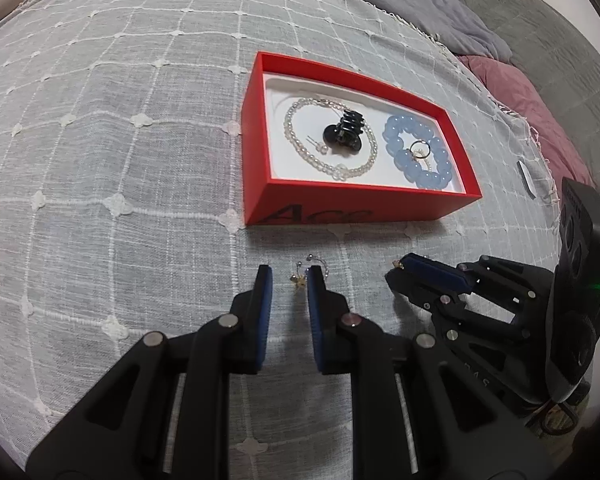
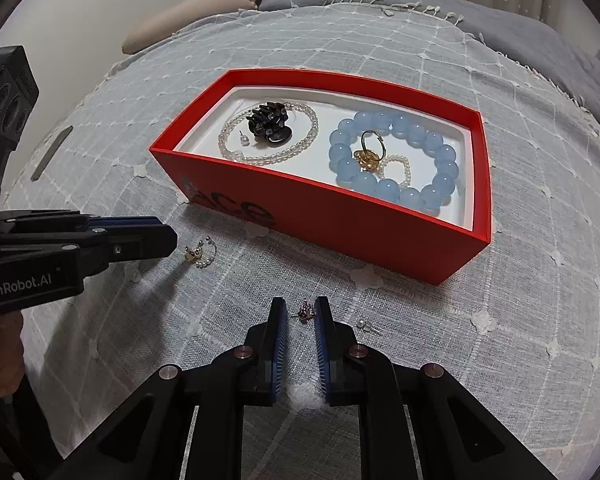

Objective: Organize jewelry
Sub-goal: 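Move the open left tool to the gold star earring while the right tool approaches the pink stud earring, then close the left tool on the gold star earring while the right tool grasps the pink stud earring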

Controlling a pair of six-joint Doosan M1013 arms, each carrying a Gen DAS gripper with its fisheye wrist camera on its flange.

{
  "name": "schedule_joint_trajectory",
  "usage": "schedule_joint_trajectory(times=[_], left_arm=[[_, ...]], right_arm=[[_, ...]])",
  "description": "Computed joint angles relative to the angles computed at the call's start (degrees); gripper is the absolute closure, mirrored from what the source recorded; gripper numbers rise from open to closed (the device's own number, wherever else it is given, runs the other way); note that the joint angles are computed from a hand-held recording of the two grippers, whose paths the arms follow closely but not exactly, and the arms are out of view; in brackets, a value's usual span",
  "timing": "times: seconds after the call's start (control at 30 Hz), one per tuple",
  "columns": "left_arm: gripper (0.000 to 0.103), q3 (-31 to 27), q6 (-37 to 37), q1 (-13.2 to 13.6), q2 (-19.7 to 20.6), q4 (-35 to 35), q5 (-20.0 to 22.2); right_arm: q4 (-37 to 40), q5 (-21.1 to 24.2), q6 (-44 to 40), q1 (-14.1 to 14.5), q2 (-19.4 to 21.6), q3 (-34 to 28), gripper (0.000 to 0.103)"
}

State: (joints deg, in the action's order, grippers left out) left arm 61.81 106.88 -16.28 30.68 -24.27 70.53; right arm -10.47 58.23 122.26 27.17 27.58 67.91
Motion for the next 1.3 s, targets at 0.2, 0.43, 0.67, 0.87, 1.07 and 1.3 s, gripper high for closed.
schedule_joint_trajectory(times=[0.2, 0.43, 0.67, 0.87, 1.07, 1.3], left_arm=[[0.079, -0.34, 0.57, -0.34, 0.44, 0.85, 0.46], [0.079, 0.26, 1.97, -1.05, 0.24, 1.93, -0.07], [0.079, 1.69, 3.48, -1.98, -0.49, 4.02, -2.75], [0.091, 1.7, 3.87, -2.3, -0.47, 4.65, -3.14], [0.092, 1.3, 3.35, -1.73, -0.32, 3.26, -2.63], [0.092, 0.85, 3.36, -0.88, -0.34, 0.94, -2.03]], right_arm=[[0.7, -0.56, -0.08, -0.37, -0.3, 0.32, 0.09], [2.89, -2.62, 0.28, -1.16, -1.33, 1.36, 0.091], [7.06, -4.87, 0.54, -2.28, -2.26, 2.46, 0.091], [7.06, -4.65, 1.04, -2.36, -2.43, 2.52, 0.09], [7.33, -2.96, -0.26, -2.24, -1.9, 2.0, 0.088], [2.29, 0.45, -0.05, -0.87, -0.42, 0.19, 0.088]])
